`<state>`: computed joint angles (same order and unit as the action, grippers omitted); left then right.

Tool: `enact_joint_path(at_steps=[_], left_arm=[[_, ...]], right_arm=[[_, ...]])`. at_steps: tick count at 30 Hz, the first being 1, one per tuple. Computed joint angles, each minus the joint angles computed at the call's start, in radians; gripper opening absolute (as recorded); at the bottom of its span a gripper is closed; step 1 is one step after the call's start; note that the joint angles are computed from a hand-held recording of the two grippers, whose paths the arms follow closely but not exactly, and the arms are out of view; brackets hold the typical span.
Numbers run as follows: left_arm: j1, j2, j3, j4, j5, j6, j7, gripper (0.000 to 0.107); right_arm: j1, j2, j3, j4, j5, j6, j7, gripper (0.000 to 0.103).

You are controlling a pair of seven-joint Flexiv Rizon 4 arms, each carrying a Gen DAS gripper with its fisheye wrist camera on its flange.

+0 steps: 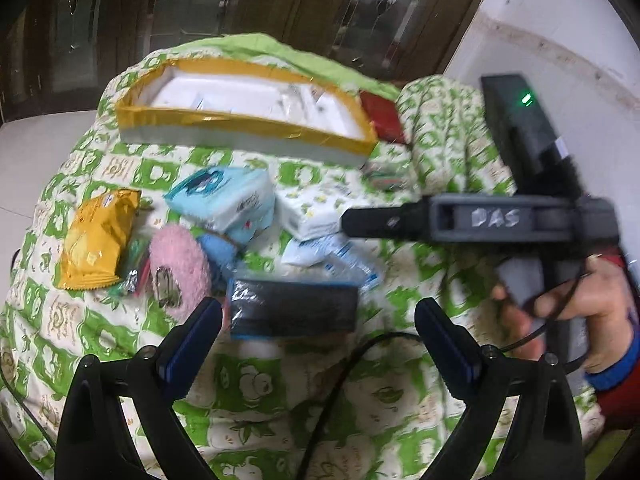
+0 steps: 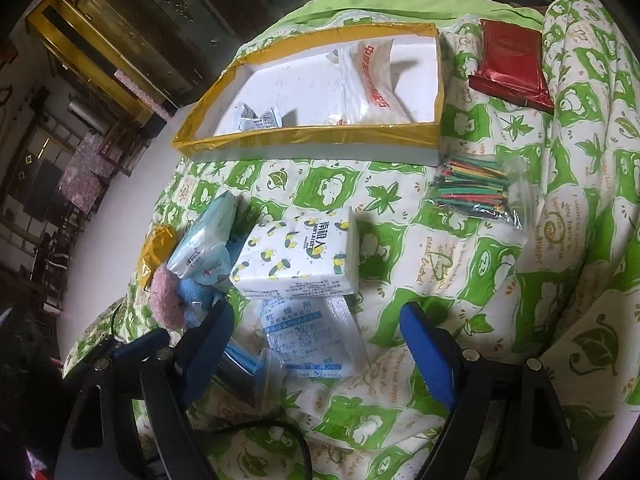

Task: Organize soft objects
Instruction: 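Grasp the black zip pouch with the left tool while the right tool grasps the white desiccant packet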

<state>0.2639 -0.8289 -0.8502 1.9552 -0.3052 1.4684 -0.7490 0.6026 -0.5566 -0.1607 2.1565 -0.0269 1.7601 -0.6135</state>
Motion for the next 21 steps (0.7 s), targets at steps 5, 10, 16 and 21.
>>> enact_joint_path(at_steps=[5, 10, 16, 21], left_arm=[[-0.099, 0.023, 0.113, -0.043, -0.02, -0.057, -0.012, 0.097], [-0.219, 0.041, 0.241, -0.084, -0.043, -0.068, -0.018, 0.097], [-0.287, 0.034, 0.309, -0.12, -0.066, -0.075, -0.014, 0.098], [-0.307, 0.025, 0.329, -0.135, -0.089, -0.087, -0.007, 0.097]], right_arm=[[-0.032, -0.01, 0.033, -0.019, -0.016, -0.026, 0.0, 0.088], [-0.067, -0.028, 0.068, -0.052, -0.052, -0.071, 0.004, 0.088], [-0.1, -0.057, 0.103, -0.104, -0.112, -0.158, 0.013, 0.088], [-0.111, -0.073, 0.106, -0.123, -0.137, -0.182, 0.047, 0.085]])
